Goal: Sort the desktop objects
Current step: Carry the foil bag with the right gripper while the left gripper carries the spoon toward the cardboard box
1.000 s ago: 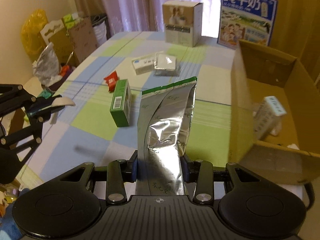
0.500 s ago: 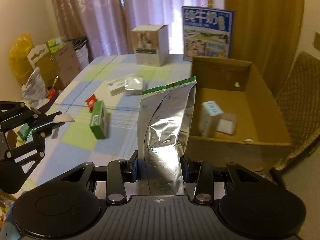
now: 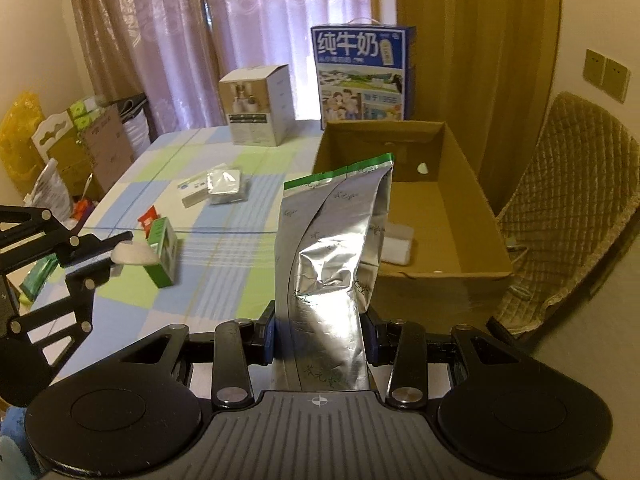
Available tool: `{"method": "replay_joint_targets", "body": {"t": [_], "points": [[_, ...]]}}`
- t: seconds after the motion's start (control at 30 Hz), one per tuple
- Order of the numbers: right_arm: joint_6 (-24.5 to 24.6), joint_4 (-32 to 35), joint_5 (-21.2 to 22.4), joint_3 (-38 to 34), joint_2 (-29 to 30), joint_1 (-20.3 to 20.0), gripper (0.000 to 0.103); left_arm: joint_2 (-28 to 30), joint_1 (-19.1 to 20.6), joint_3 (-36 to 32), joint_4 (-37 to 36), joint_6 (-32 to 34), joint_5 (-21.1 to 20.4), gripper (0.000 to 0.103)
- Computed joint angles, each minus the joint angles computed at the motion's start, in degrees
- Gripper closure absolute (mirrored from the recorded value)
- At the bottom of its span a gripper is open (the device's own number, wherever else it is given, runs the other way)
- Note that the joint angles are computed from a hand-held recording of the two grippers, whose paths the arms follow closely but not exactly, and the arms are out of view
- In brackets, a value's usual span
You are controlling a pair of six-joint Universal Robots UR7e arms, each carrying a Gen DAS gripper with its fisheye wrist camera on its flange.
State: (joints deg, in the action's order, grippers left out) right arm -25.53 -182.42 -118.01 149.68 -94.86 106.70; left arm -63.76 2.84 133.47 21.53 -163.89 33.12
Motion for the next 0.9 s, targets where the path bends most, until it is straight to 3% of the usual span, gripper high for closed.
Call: {"method": "replay_joint_targets", "body": {"t": [0.3, 0.47, 0.77, 0.9], "points": [[-1.70, 1.92, 1.47, -1.25, -2.97, -3.67, 0.066, 2.10, 3.53, -4.42, -7.77, 15.28, 3.34, 0.100], [-2.75, 2.70, 2.21, -2.32, -3.53, -5.45, 0.066, 3.53, 6.54, -7.98, -9.63, 19.37, 5.48, 0.100], [-4.43, 2.42, 3.03, -4.18, -3.31, -7.22, 0.066, 6.62, 14.87, -21.77, 2.91, 2.87, 15.12, 0.100], [-5.12, 1.94, 3.29, -5.15, -2.77, -7.37, 0.066, 8.74, 17.46, -27.83, 8.76, -4.49, 17.44, 0.100]]}}
